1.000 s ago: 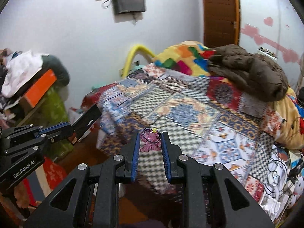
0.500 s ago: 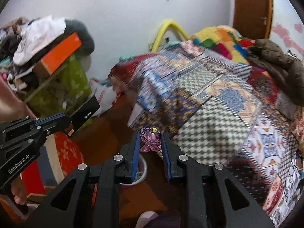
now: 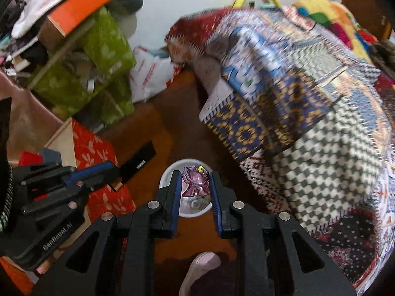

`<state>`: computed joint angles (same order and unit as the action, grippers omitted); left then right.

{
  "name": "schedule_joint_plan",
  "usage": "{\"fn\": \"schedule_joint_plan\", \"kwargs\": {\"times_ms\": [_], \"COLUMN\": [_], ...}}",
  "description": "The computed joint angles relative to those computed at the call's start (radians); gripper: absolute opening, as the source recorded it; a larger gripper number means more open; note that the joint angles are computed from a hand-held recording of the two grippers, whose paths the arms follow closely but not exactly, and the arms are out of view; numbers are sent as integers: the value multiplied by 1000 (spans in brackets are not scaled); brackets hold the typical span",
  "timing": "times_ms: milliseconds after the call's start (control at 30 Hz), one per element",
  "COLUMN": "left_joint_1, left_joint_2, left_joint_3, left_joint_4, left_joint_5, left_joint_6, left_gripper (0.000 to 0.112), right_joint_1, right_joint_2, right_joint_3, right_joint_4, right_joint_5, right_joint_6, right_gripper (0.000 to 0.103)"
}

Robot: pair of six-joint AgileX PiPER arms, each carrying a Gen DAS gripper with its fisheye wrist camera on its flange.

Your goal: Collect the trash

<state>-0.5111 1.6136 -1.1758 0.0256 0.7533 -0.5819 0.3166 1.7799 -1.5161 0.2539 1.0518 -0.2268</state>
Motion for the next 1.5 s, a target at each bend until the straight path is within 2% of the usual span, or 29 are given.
{"fn": "schedule_joint_plan", "kwargs": {"times_ms": [333,700,767,833,900,1000,1267,1500], "left_joint_1": [91,141,147,144,138,131,47,-115], "left_joint_2": [154,201,200,192,180,148,-1,-151], "left_joint_3": [46,44,40,33,31,44,32,-53], "left_joint_4": [-164,-253,-263,-241,-215,-197,-12,221], "left_joint_5": [-54,-76,-76,-64,-56,-51,13,122], "left_joint_6": [118,178,186,167,141,114,-70,-268], "left_gripper": [2,2,2,8,18,23,24,24], "right_joint_1": [32,58,56,52,48,43,31,-7], "right_joint_2": [224,296,306,305,287,256,74,-230], "right_joint_3": [-138,-201,-215,-217,-199,-181,-67,75], "right_joint_4": [40,25,25,32,35,39,9,-49], "right_joint_5": [92,124,141,147,132,126,47,-50], "right_joint_6": [-1,-17,-14,-19,-26,-37,-60,-39], "right_gripper": [21,22,25,35,39,42,42,42]}}
